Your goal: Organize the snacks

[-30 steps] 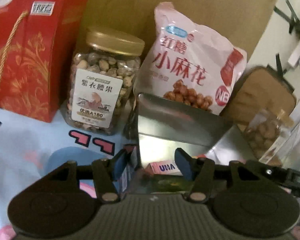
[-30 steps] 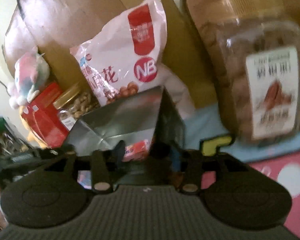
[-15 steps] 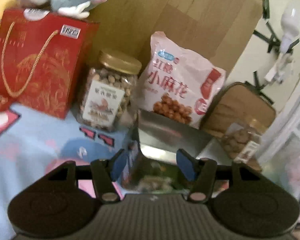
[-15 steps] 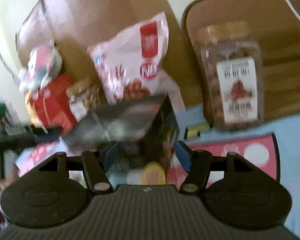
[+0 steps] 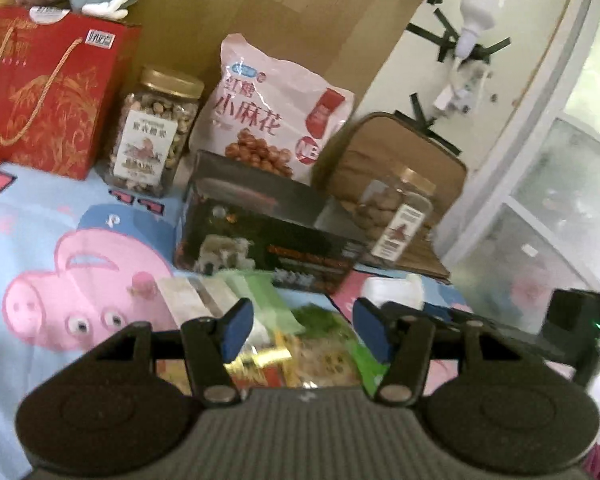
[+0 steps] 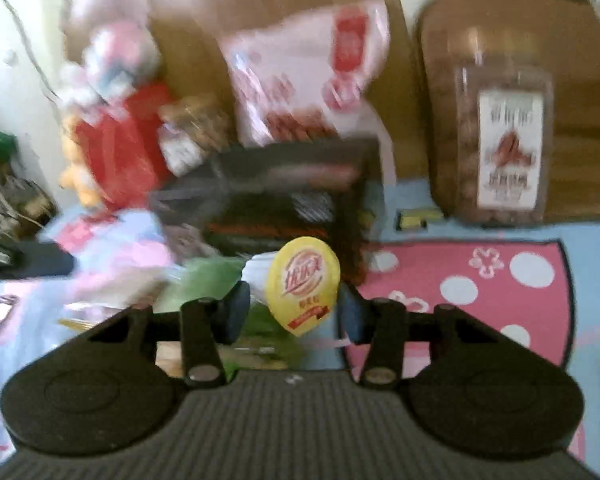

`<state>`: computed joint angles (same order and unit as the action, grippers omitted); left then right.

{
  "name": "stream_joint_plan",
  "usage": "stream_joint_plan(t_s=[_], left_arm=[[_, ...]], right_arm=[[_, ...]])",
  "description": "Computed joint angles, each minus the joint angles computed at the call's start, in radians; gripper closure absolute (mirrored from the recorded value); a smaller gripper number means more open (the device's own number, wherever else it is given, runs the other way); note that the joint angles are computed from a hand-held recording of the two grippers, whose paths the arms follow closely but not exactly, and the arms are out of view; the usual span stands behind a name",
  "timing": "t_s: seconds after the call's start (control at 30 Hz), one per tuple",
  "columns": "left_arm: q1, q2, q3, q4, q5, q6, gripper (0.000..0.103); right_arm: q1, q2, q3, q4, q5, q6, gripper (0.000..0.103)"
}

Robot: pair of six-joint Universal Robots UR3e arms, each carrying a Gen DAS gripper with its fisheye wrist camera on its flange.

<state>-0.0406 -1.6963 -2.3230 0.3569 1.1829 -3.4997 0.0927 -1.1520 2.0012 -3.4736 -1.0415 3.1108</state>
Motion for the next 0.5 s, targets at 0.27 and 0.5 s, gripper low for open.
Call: stream_joint_plan(t_s=[0.27,0.5], left_arm=[[0.008,0.055,-0.146,0.002,-0.082,0.024,0.047],[-0.04,-0.002,-0.157,-0.005,-0.09,0.024,0.047]], right_arm=[[0.084,-0.07,0.28,-0.1,0.082,-0.076,0.053],[0.193,-0.008,0.249,-0.136,-0.078,-0.111,0.044]])
